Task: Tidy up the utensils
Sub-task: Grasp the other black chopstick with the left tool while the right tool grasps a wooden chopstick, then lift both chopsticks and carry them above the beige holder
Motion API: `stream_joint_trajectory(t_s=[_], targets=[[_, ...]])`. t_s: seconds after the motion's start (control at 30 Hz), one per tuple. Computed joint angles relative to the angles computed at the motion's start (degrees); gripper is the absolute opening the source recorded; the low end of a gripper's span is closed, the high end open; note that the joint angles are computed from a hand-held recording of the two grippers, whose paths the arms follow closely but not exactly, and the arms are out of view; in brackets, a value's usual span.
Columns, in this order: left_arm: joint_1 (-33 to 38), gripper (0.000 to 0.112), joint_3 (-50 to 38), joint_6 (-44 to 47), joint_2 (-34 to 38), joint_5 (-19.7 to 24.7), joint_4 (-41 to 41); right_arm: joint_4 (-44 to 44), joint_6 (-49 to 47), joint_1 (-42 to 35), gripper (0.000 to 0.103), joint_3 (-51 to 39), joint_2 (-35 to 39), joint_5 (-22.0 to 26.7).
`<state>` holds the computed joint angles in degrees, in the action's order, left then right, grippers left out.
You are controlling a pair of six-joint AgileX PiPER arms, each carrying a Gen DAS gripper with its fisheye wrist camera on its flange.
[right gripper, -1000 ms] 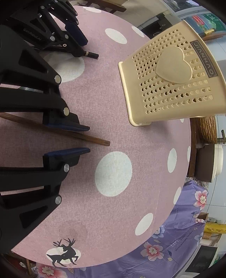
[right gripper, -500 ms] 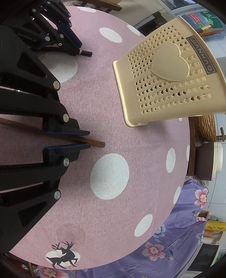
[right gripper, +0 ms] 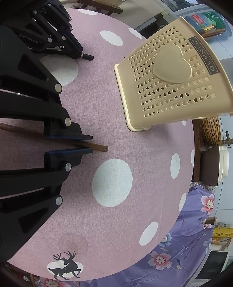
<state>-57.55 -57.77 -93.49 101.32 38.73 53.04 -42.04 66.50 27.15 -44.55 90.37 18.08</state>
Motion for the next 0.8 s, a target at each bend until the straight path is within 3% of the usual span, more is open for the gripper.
stream_joint_trajectory(t_s=[0.4,0.8], targets=[[0.83,0.009,2.94,-4.75,-2.12,-3.63,3.22,5.45,-5.66,-2.88,0.01,1.57,-1.16,-4.75],[-1.02,0.009,6.43,-10.88,-9.16,-0.75,8.32,10.02,-12.11,-5.76,0.008,6.41,-10.63,-10.02]])
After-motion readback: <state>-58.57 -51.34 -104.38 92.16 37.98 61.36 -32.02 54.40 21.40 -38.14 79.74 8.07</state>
